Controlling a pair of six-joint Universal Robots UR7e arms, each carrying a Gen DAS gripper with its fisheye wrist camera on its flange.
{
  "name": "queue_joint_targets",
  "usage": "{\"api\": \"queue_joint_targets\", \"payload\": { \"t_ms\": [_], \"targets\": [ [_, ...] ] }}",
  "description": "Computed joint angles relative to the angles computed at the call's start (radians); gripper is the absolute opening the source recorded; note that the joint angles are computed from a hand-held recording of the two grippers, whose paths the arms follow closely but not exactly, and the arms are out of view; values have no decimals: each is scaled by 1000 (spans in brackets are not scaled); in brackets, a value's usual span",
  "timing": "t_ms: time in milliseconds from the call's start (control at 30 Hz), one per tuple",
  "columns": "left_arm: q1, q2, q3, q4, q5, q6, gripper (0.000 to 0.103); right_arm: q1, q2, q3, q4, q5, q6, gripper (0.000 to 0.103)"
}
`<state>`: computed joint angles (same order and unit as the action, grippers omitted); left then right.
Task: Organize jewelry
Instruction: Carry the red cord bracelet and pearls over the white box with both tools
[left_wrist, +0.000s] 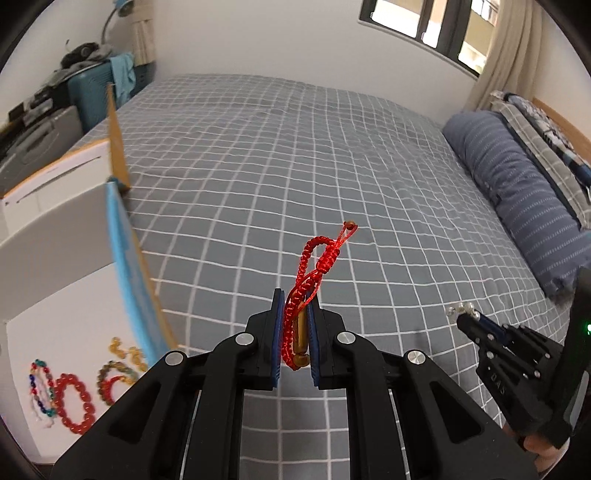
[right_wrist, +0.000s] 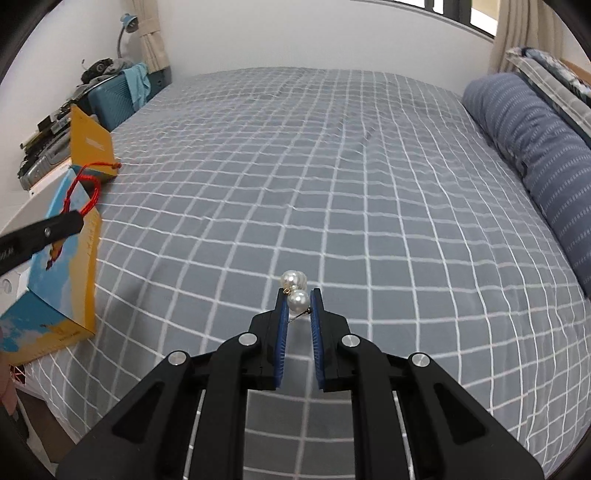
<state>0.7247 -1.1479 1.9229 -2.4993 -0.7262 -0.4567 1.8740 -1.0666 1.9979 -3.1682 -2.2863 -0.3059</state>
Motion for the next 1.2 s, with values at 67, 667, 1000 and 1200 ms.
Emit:
{"api": "queue_joint_targets", "payload": {
  "t_ms": [67,667,1000,1200],
  "targets": [
    [-3,-24,7,12,5,-12,11,13,12,-16,4,4,-6,11],
    [-19,-222,83,155,140,-186,11,143,174,-197,100,94,-24,11],
    [-14,-384,133,387,228,-386,11,226,289,-298,171,150,-31,11],
    [-2,-480,156,539,265,-504,11,266,356,-341,210,175,-30,11]
  ]
}}
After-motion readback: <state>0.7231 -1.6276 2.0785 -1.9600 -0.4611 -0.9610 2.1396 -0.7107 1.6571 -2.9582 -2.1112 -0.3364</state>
